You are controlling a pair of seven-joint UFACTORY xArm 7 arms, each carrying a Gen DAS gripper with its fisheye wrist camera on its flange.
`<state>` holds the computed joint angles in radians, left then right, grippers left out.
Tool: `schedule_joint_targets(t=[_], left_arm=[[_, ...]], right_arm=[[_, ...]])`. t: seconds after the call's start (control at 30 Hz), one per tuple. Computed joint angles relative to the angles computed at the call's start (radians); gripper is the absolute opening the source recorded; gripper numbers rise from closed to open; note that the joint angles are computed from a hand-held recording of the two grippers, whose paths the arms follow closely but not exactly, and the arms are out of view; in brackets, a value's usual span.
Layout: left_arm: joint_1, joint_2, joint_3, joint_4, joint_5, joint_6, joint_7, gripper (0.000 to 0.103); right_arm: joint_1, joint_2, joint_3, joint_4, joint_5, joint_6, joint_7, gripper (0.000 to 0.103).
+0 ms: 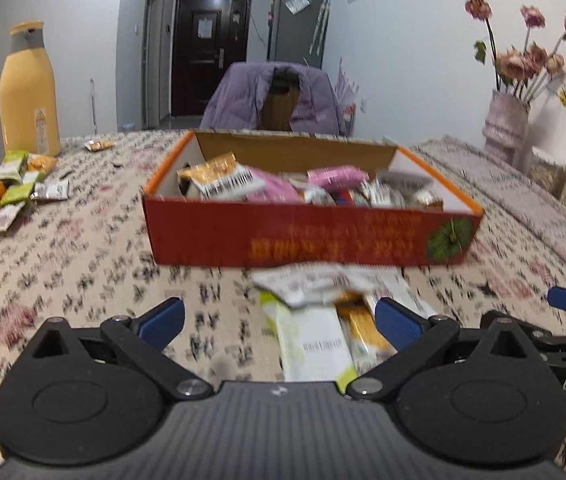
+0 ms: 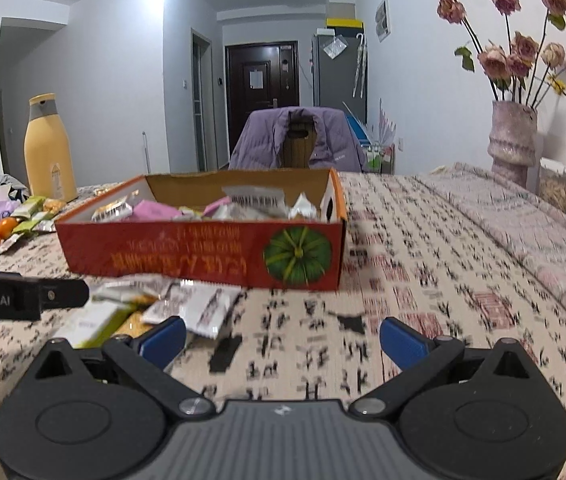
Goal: Organize snacks
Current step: 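Grasp a green-and-white bar packet with the left gripper while the right grasps a cookie packet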
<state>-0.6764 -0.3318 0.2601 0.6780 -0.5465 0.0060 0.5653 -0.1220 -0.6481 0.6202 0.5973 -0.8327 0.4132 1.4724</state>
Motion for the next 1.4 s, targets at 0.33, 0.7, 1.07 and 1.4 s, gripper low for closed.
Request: schedule_joint_targets(t=[0.33,0.7,1.07,1.4], left_arm=[[0.069,-0.021,-0.078,-0.072,0.083,0.027,-0.067,0.101],[0.03,-0.036,-0.03,-0.089,0.048,0.02,-0.052,0.073],[-0.065,-0.071,0.087,-0.114,0.057,-0.032,-0.037,0.04],[-0.162,-0.161,0.219,-0.159,0.174,-0.103,-0.054,0.04]], right_arm=[[0.056,-0.027,-0.017,-0.056,0.058,0.012,-0.001,0.103],[0.066,-0.036,-0.005,-0.068,0.088,0.023,-0.003,0.103],[0.081,-0.006,0.003,-0.041,0.087,0.045,-0.003,0.103],[0.076,0.144,0.021,0.086,0.008,0.041,-0.004,0.103]])
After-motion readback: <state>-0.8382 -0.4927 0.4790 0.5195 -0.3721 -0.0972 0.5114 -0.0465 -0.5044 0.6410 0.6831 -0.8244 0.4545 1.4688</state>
